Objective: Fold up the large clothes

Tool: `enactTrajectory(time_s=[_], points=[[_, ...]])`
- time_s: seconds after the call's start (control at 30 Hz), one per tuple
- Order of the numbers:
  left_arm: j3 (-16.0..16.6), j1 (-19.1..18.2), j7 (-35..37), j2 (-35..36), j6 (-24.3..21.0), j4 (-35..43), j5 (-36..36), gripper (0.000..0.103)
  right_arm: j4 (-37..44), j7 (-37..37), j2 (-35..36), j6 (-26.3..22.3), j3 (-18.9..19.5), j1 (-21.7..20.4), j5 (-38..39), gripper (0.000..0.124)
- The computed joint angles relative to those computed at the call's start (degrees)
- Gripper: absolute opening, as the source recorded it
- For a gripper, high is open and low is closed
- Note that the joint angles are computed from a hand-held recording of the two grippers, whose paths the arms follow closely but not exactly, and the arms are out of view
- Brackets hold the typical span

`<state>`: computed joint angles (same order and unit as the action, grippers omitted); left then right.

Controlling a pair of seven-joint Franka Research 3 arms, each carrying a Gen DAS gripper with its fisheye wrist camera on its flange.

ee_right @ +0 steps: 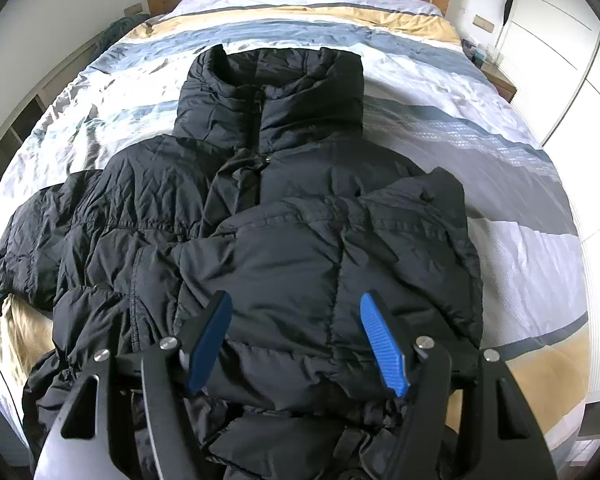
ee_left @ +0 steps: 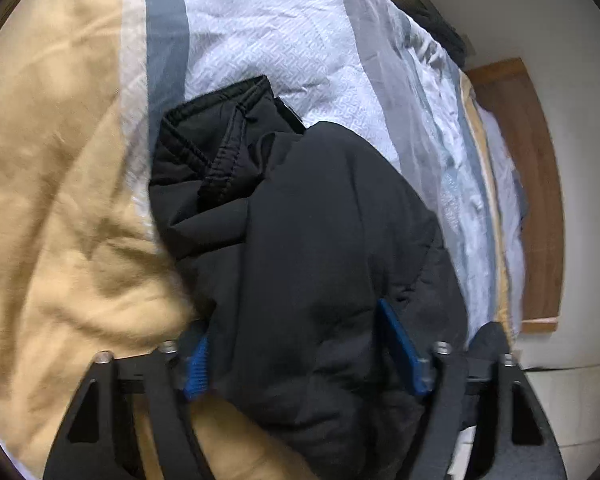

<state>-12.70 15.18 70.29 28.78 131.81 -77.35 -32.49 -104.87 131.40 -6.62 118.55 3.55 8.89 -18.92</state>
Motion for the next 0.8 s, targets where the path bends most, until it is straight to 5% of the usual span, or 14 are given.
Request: enactTrajectory(time_s=[0.2, 0.27, 0.8], points=[[-1.7, 1.5, 2.2, 0.0, 1.4, -0.3, -4.9, 0.021, 0.0, 0.5, -0.4, -0.6, 0.0, -0.1, -0.6, 0.066], [-2.0, 1.6, 3.4, -0.8, 2.2, -0.8, -6.0, 0.014, -0.1, 0.4, -0.6, -0.4, 0.0, -0.2, -0.5, 0.066], [-2.7, -0.8, 10.9, -6.1, 4.7, -0.3, -12.0, 0.008, -3.4, 0.0, -6.2, 1.0, 0.5, -2.1, -0.6, 0.066]])
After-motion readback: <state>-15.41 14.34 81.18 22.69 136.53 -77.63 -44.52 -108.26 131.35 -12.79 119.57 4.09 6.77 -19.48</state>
